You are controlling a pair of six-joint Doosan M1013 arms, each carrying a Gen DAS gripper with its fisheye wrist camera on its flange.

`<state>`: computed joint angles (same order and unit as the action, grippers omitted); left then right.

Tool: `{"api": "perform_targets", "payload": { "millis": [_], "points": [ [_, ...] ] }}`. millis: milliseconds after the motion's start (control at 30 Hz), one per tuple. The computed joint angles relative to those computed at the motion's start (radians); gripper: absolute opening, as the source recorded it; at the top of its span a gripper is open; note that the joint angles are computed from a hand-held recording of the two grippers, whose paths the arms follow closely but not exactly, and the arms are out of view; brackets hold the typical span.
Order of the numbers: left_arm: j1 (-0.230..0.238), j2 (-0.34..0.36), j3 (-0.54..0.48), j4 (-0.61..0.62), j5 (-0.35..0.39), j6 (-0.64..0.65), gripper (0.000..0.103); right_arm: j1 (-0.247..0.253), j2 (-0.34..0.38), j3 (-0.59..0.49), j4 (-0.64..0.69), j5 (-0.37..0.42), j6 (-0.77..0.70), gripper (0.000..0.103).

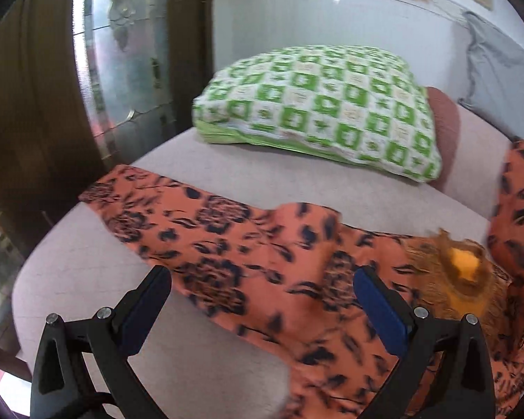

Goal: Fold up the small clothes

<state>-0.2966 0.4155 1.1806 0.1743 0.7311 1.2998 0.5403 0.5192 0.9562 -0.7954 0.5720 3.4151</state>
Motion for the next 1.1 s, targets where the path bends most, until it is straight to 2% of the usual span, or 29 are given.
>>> {"api": "perform_targets", "payload": {
  "millis": [67, 100, 167, 200, 267, 300, 333, 433, 467, 500, 567, 600, 667, 733, 833, 933, 1000, 1033, 1067, 1100],
  "points": [
    [0.011, 0.005, -0.007, 0.018, 0.008, -0.018, 0.103, -0.003, 0.068, -0.091, 0.154, -0.002, -0.137, 0.008],
    [0.015, 0.008, -0.012, 0.019, 0.014, -0.021, 0.103, -0.003, 0.095, -0.131, 0.216, 0.017, -0.197, 0.012],
    [0.023, 0.013, -0.020, 0.025, 0.033, -0.032, 0.103, -0.007, 0.161, -0.230, 0.364, 0.091, -0.329, 0.013],
    [0.025, 0.016, -0.024, 0.027, 0.041, -0.039, 0.103, -0.006, 0.181, -0.256, 0.412, 0.104, -0.366, 0.019],
    [0.030, 0.024, -0.037, 0.030, 0.060, -0.052, 0.103, -0.018, 0.217, -0.307, 0.572, 0.144, -0.488, 0.039],
    [0.033, 0.027, -0.042, 0.030, 0.066, -0.058, 0.103, -0.020, 0.223, -0.308, 0.617, 0.135, -0.519, 0.063],
    [0.034, 0.029, -0.045, 0.032, 0.068, -0.065, 0.103, -0.023, 0.210, -0.276, 0.653, 0.096, -0.544, 0.074],
    [0.035, 0.033, -0.052, 0.043, 0.072, -0.095, 0.103, -0.019, 0.141, -0.152, 0.656, -0.018, -0.585, 0.074],
    [0.036, 0.034, -0.055, 0.039, 0.073, -0.101, 0.103, -0.018, 0.117, -0.119, 0.624, -0.027, -0.590, 0.074],
    [0.036, 0.034, -0.056, 0.028, 0.074, -0.102, 0.103, -0.009, 0.102, -0.106, 0.548, -0.003, -0.551, 0.074],
    [0.035, 0.031, -0.052, -0.008, 0.068, -0.089, 0.103, 0.005, 0.055, -0.061, 0.374, 0.101, -0.456, 0.074],
    [0.032, 0.028, -0.049, -0.022, 0.063, -0.078, 0.103, 0.007, 0.032, -0.032, 0.330, 0.134, -0.425, 0.073],
    [0.025, 0.028, -0.048, -0.059, 0.060, -0.034, 0.103, 0.008, -0.029, 0.062, 0.250, 0.158, -0.339, 0.070],
    [0.016, 0.035, -0.054, -0.095, 0.075, 0.019, 0.103, 0.000, -0.063, 0.118, 0.209, 0.180, -0.275, 0.059],
    [-0.008, 0.051, -0.066, -0.102, 0.117, 0.082, 0.103, -0.025, -0.140, 0.253, 0.179, 0.150, -0.146, 0.046],
    [-0.041, 0.072, -0.083, -0.048, 0.177, 0.118, 0.103, -0.059, -0.189, 0.362, 0.198, 0.104, -0.041, 0.043],
    [-0.066, 0.091, -0.095, 0.030, 0.227, 0.112, 0.103, -0.076, -0.196, 0.392, 0.246, 0.086, -0.044, 0.043],
    [-0.074, 0.100, -0.101, 0.059, 0.250, 0.107, 0.103, -0.085, -0.193, 0.399, 0.289, 0.103, -0.069, 0.043],
    [-0.085, 0.117, -0.115, 0.099, 0.297, 0.106, 0.103, -0.089, -0.184, 0.390, 0.320, 0.159, -0.097, 0.041],
    [-0.090, 0.129, -0.124, 0.111, 0.325, 0.109, 0.103, -0.093, -0.178, 0.387, 0.342, 0.196, -0.117, 0.030]
  ]
}}
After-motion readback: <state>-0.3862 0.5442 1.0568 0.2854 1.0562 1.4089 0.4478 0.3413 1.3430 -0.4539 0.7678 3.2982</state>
